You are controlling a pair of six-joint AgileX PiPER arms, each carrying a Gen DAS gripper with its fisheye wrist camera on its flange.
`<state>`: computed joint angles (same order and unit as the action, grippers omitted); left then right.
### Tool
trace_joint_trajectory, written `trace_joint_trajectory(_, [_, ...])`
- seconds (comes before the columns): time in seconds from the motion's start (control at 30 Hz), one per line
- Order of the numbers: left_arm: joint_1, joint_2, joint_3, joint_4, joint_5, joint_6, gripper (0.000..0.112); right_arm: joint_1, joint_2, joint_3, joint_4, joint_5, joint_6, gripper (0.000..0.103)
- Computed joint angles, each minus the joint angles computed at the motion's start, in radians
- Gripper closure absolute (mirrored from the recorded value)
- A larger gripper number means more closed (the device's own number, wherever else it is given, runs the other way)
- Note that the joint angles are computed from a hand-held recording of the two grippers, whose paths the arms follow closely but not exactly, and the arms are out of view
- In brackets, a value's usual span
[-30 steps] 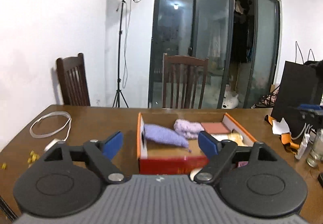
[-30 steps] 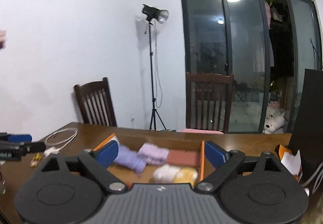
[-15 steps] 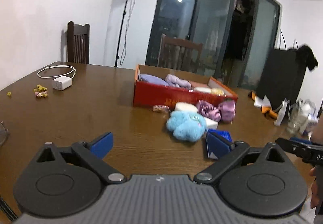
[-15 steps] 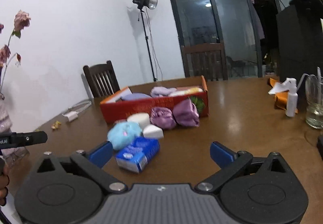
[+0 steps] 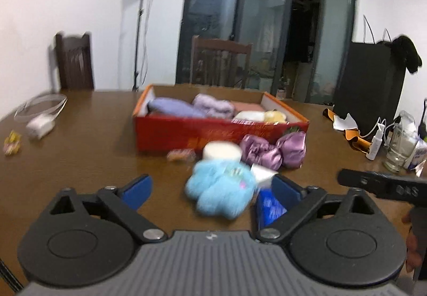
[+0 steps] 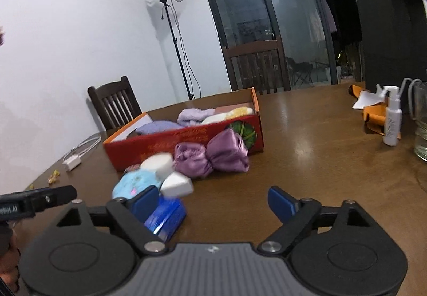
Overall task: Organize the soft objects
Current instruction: 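Grasp the purple satin scrunchie with the right gripper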
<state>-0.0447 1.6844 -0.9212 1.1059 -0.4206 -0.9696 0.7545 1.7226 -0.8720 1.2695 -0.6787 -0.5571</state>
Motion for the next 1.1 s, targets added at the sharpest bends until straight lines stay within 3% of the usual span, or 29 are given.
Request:
trace_joint_trajectory(0.1, [-0.054, 0.061, -0.081, -0.056, 0.021, 0.052, 0.019, -0.114, 0.044, -0.087, -0.044, 0.095, -0.030, 0.029])
trace_joint_trajectory(0.23, [-0.109, 0.162, -0.220, 0.015, 0.078, -0.047, 0.020, -0.249, 0.151, -0.248, -0.054, 0.245, -0.104, 0.036])
trace_joint_trajectory(0.33, [-0.144, 0.227, -0.319, 0.106, 0.139, -0.132, 0.032, -0.323, 0.231, -0.360, -0.072, 0.342, -0.109, 0.044])
trace_joint_trajectory(0.4, [-0.159, 0.266, -0.381, 0.201, 0.156, -0.224, 0.041, -0.351, 0.275, -0.424, -0.043, 0.376, -0.149, 0.054])
trace_joint_trajectory(0.43, [-0.163, 0.280, -0.400, 0.216, 0.157, -0.239, 0.041, -0.362, 0.287, -0.438, -0.062, 0.398, -0.137, 0.074])
trace_joint_trajectory(0.5, [-0.165, 0.298, -0.418, 0.198, 0.149, -0.230, 0.041, -0.379, 0.298, -0.449, -0.135, 0.442, -0.071, 0.087])
trace_joint_trajectory(0.57, [-0.159, 0.304, -0.426, 0.234, 0.131, -0.287, 0.041, -0.363, 0.293, -0.445, -0.150, 0.421, -0.091, 0.095])
trace_joint_trajectory(0.63, [-0.148, 0.296, -0.418, 0.244, 0.099, -0.324, 0.041, -0.336, 0.267, -0.415, -0.227, 0.355, -0.025, 0.095])
trace_joint_trajectory(0.73, [-0.124, 0.242, -0.338, 0.114, 0.032, -0.200, 0.038, -0.275, 0.204, -0.355, -0.218, 0.219, -0.071, 0.096])
trace_joint_trajectory(0.8, [-0.103, 0.188, -0.268, 0.075, -0.017, -0.156, 0.037, -0.250, 0.131, -0.284, -0.330, 0.191, 0.061, 0.096])
trace_joint_trajectory(0.97, [-0.010, 0.034, -0.083, 0.115, -0.168, -0.215, 0.037, -0.164, -0.016, -0.120, -0.539, 0.138, 0.324, 0.096])
trace_joint_trajectory(1.03, [0.048, -0.019, -0.006, 0.155, -0.246, -0.222, 0.045, -0.122, -0.041, -0.077, -0.563, 0.153, 0.384, 0.096])
trace_joint_trajectory(1.1, [0.114, -0.060, 0.055, 0.263, -0.320, -0.276, 0.071, -0.091, -0.052, -0.035, -0.616, 0.184, 0.494, 0.096])
